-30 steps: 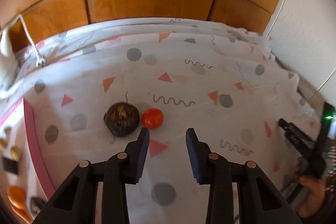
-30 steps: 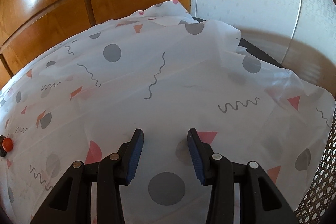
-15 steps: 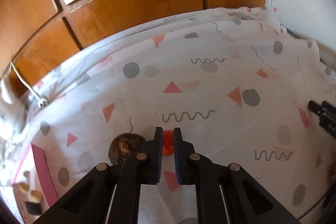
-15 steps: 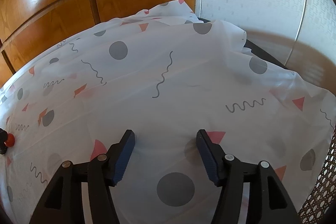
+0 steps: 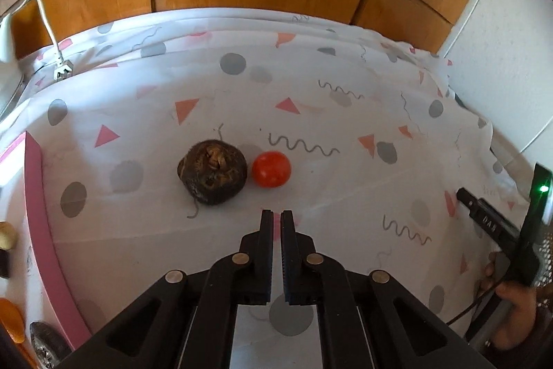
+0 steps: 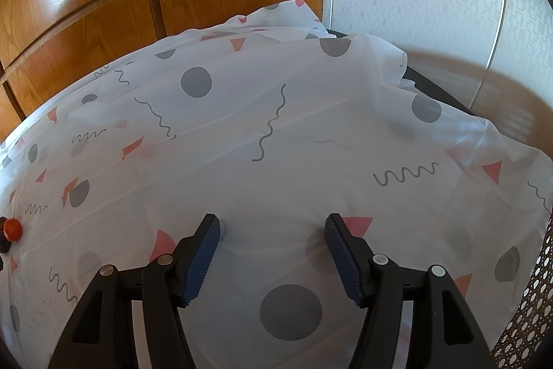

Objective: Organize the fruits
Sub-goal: 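Move the left tool to the red tomato beside the taro, then close the left tool on the tomato and lift it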

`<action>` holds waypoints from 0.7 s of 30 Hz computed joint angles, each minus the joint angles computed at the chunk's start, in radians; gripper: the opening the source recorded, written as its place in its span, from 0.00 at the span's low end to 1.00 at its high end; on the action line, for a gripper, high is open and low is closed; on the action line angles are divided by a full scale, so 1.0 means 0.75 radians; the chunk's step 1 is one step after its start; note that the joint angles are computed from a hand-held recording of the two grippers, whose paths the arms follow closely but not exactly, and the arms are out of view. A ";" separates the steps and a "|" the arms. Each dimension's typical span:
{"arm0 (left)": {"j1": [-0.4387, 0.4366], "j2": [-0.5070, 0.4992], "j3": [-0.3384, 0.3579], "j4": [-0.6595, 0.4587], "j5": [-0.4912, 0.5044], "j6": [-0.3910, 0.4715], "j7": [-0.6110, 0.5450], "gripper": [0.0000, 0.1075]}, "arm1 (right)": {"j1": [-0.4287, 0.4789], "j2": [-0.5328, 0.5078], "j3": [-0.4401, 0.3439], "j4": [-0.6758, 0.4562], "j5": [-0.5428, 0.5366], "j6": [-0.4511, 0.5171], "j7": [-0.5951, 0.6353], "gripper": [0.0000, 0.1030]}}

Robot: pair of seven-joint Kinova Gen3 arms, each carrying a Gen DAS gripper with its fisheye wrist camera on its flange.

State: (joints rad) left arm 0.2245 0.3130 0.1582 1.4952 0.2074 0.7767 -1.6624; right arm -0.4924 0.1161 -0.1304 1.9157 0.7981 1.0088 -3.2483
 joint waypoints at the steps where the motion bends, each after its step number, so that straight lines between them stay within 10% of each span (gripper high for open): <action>1: -0.006 0.010 0.003 -0.020 0.014 0.023 0.006 0.05 | 0.001 -0.001 0.000 0.000 -0.001 -0.004 0.003 0.65; 5: 0.023 0.055 -0.009 -0.099 -0.012 0.067 0.054 0.09 | 0.002 0.000 0.000 -0.004 -0.002 -0.005 0.010 0.66; 10: 0.081 0.128 -0.024 -0.206 -0.110 0.114 0.081 0.40 | 0.006 -0.001 0.002 -0.006 -0.004 -0.014 0.020 0.68; 21: 0.141 0.198 -0.042 -0.257 -0.201 0.112 0.131 0.27 | 0.002 0.003 0.003 -0.015 -0.006 -0.011 0.033 0.71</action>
